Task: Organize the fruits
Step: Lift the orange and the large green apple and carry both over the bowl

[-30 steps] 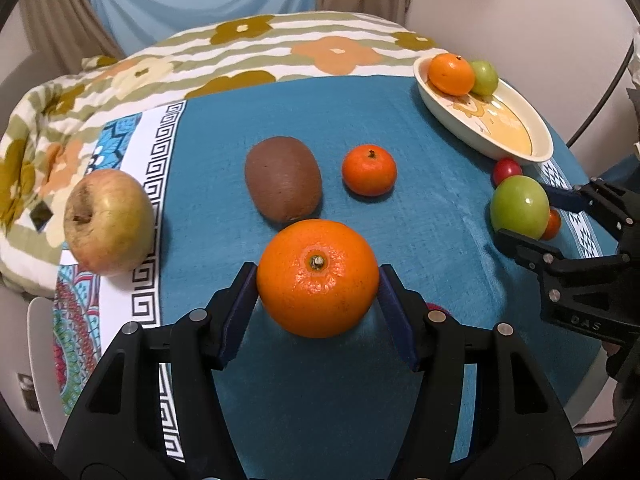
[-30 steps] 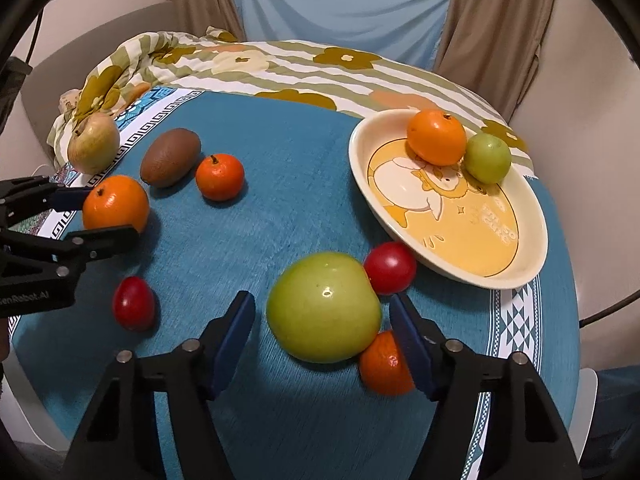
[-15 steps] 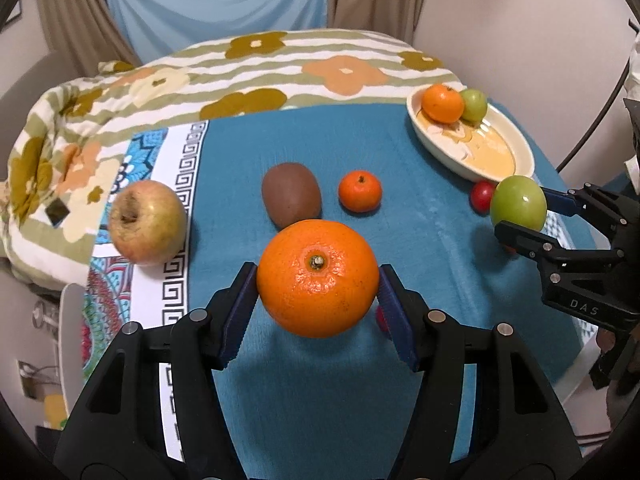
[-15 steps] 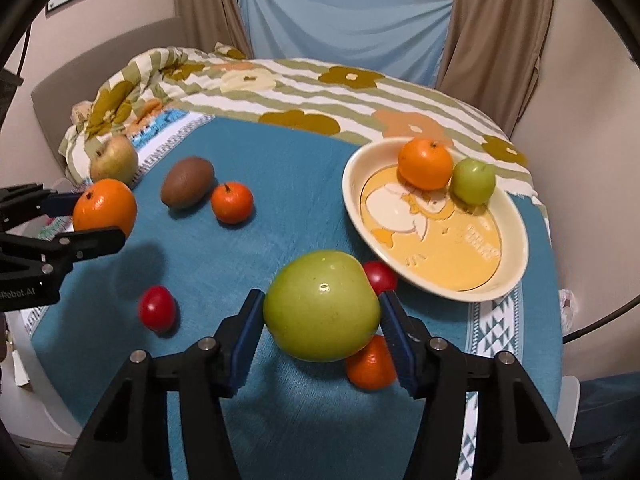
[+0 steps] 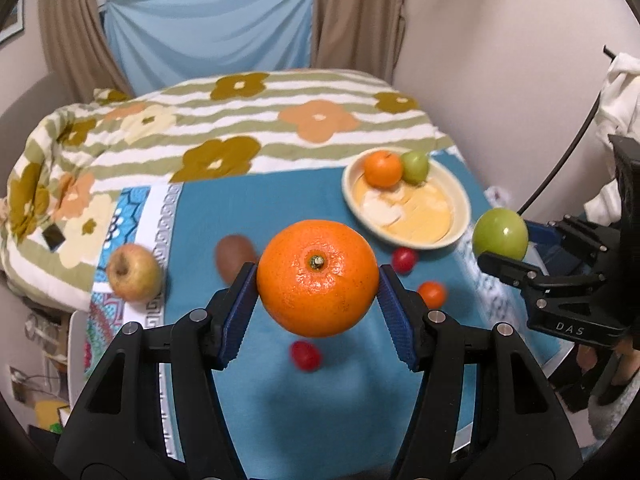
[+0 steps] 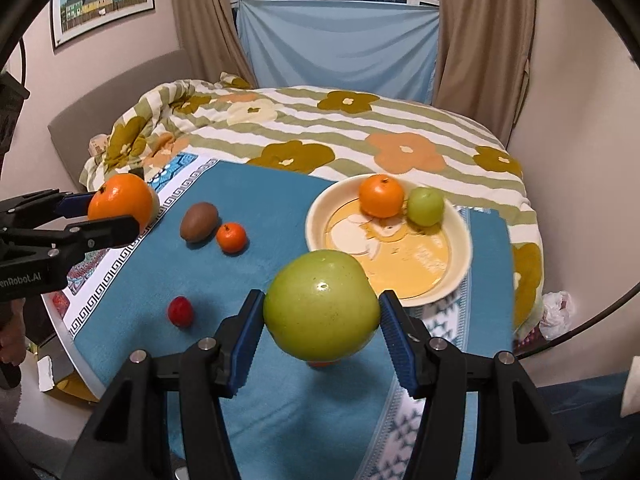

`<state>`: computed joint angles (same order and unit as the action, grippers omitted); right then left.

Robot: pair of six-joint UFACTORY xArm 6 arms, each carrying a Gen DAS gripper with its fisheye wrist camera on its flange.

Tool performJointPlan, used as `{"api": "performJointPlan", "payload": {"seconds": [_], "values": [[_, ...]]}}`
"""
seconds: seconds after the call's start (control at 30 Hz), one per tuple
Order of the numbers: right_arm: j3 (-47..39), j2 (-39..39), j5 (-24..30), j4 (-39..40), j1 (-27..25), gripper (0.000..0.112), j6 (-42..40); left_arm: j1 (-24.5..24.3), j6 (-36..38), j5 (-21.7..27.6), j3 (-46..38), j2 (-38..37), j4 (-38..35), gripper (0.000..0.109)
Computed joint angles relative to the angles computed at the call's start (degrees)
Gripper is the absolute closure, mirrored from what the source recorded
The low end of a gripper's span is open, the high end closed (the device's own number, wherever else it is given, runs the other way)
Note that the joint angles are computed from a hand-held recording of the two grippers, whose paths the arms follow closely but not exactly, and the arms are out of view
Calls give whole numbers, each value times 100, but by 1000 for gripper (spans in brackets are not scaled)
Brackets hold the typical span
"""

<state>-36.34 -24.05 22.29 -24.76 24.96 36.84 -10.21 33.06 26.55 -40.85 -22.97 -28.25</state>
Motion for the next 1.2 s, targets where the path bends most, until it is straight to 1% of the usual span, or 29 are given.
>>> {"api": "performJointPlan", "payload": {"seconds": [0.1, 0.23, 0.37, 0.53, 0.73, 0.9, 1.2], "values": [[72, -178, 26, 231, -187, 59, -324, -261, -105, -75, -168, 133, -19, 44], [82, -250, 28, 474, -466, 59, -601, -535, -94, -141, -492, 496, -67, 44], [-11, -119, -33, 674, -720, 59, -796, -756, 131, -127, -1020, 1129, -279, 44], [-173, 145, -96, 797, -963, 59, -823, -902, 397, 43, -1655, 1898, -443, 44], [-389, 554, -255, 1134, -1240, 59, -1027, -1084, 483, 235, -2385, 2769, -228, 44], [-484, 866, -421, 1658, -1413, 59, -1325, -1233, 584, 454, -2906, 3427, 10, 44], [-599, 1200, -385, 1977, -1605, 59, -1403, -1410, 751, 756, -3427, 4108, 262, 44]]}}
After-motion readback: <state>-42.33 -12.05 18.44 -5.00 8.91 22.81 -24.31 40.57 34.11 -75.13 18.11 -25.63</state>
